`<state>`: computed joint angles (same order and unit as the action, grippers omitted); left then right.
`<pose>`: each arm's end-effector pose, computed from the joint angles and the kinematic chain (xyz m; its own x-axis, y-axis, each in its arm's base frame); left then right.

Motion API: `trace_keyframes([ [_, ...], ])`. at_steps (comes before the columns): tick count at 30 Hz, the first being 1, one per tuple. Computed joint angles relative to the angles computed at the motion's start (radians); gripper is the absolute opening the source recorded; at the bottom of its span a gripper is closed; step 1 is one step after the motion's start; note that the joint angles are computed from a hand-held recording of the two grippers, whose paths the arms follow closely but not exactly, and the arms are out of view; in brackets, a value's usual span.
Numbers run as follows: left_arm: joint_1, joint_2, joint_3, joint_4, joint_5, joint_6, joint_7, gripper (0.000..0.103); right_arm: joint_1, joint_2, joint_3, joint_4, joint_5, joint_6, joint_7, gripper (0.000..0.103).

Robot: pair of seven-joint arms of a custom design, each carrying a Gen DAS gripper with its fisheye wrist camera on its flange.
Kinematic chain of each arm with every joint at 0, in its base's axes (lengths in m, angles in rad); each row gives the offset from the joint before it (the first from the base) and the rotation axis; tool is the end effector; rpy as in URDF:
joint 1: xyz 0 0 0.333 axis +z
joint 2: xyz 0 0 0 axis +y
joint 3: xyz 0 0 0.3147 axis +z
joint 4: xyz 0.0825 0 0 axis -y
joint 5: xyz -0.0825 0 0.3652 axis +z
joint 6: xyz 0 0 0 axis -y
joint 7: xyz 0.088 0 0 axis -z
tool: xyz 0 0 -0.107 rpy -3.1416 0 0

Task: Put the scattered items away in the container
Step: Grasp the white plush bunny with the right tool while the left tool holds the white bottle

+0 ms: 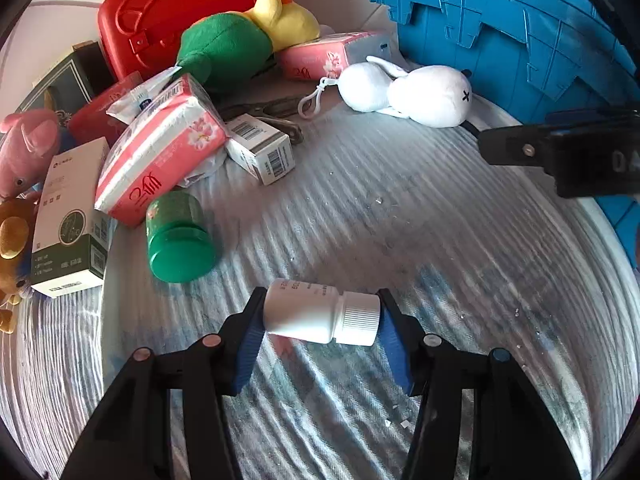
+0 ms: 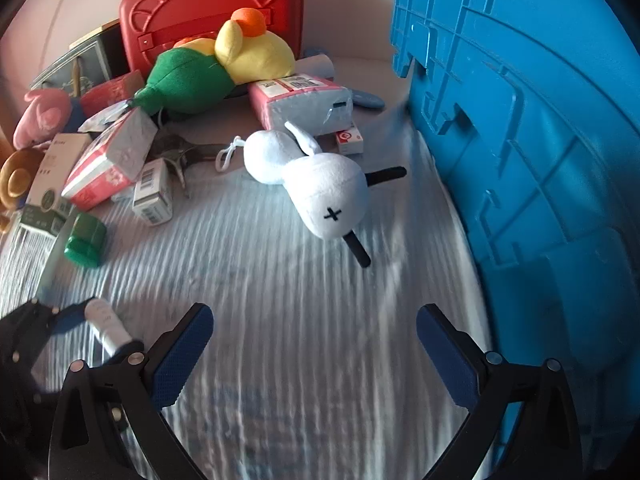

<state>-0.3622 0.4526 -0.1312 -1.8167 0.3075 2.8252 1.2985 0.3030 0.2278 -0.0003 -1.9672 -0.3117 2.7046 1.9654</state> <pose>0.5917 -0.3234 0.3651 -0.4318 -0.9014 -0.0333 -0.7506 0.3795 -0.5409 0.5925 0.1961 0.4226 0.1407 -0.9885 0.0559 -0.8451 -0.1493 -0.5133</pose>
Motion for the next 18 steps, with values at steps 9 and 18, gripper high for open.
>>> trace_keyframes([
  [9, 0.033, -0.043, -0.032, -0.058, -0.076, 0.071, 0.051, 0.053, 0.045, 0.164, -0.054, 0.2, -0.067, -0.014, 0.096, 0.103],
  [18, 0.039, -0.097, -0.013, -0.105, -0.075, 0.086, 0.01, 0.053, 0.024, 0.356, -0.062, 0.421, -0.032, -0.054, 0.03, 0.103],
])
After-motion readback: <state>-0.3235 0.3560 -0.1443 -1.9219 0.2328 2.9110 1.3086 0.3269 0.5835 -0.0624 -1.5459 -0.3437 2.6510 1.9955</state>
